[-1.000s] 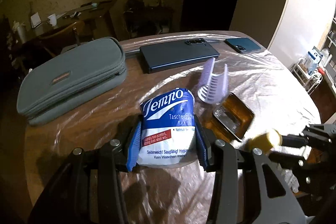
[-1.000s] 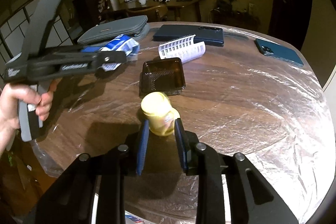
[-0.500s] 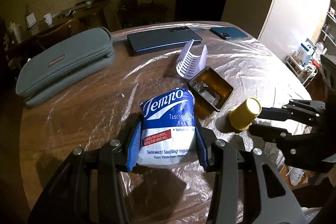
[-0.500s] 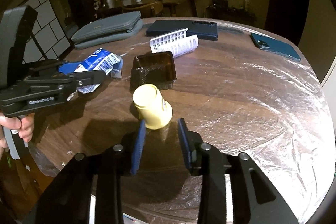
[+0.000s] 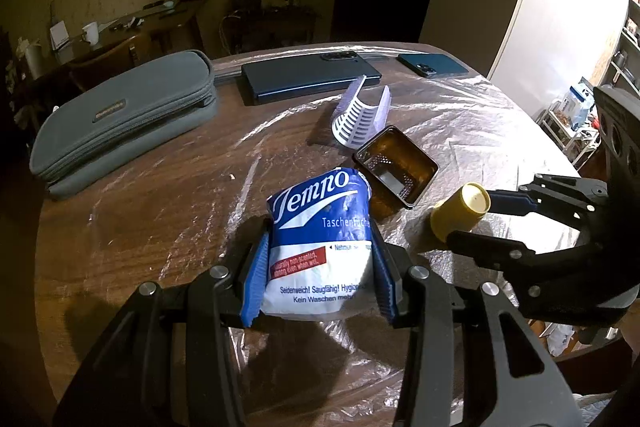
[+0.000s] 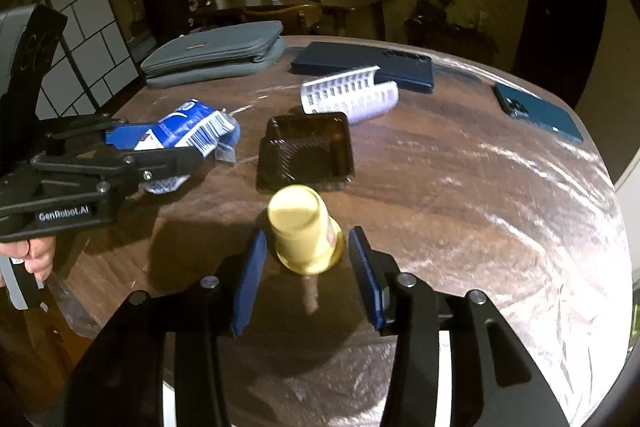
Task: Collect trash
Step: 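Grasp the blue Tempo tissue pack with the left gripper while the right gripper grasps the yellow cup, then carry the Tempo pack and yellow cup over the white bin with both grippers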
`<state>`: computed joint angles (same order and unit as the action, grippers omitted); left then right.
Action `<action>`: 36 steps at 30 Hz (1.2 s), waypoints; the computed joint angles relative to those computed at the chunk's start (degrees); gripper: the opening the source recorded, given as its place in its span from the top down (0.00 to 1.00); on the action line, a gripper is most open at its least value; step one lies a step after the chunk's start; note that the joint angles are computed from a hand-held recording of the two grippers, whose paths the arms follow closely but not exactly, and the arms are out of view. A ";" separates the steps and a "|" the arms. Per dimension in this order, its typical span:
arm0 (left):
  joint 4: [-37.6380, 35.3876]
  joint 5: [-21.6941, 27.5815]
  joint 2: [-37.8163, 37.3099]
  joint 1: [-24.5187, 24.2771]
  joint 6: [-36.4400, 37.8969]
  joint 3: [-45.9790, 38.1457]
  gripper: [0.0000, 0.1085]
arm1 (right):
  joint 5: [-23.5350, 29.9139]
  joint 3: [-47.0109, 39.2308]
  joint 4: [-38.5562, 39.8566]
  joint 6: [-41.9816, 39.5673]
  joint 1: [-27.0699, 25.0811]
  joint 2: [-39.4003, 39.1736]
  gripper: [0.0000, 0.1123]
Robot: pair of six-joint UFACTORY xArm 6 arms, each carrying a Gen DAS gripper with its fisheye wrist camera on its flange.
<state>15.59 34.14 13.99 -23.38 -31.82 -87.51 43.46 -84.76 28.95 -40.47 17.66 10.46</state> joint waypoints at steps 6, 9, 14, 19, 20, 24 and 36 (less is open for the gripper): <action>0.81 -0.75 -1.37 -0.61 -0.70 1.48 0.58 | -0.46 1.18 1.97 -2.73 0.27 -1.32 0.73; 0.86 -1.18 -2.46 -1.08 -1.26 2.75 0.58 | 0.00 2.47 3.24 -3.59 -0.22 -2.80 0.73; 1.34 -1.39 -4.29 -2.18 -1.97 4.73 0.58 | 1.76 4.31 4.77 -4.04 -1.42 -4.98 0.73; 1.61 -1.46 -6.05 -3.37 -2.74 6.73 0.58 | 3.37 6.08 5.65 -3.98 -2.66 -6.90 0.73; 1.75 -1.43 -6.33 -3.62 -3.04 7.07 0.58 | 3.42 6.36 5.72 -3.99 -2.74 -7.15 0.73; 1.82 -1.39 -8.02 -4.68 -4.03 9.07 0.58 | 3.52 8.64 5.80 -4.40 -3.27 -9.30 0.73; 2.45 -1.19 -12.25 -7.49 -6.51 13.58 0.58 | 5.39 14.46 5.30 -5.49 -4.41 -14.91 0.73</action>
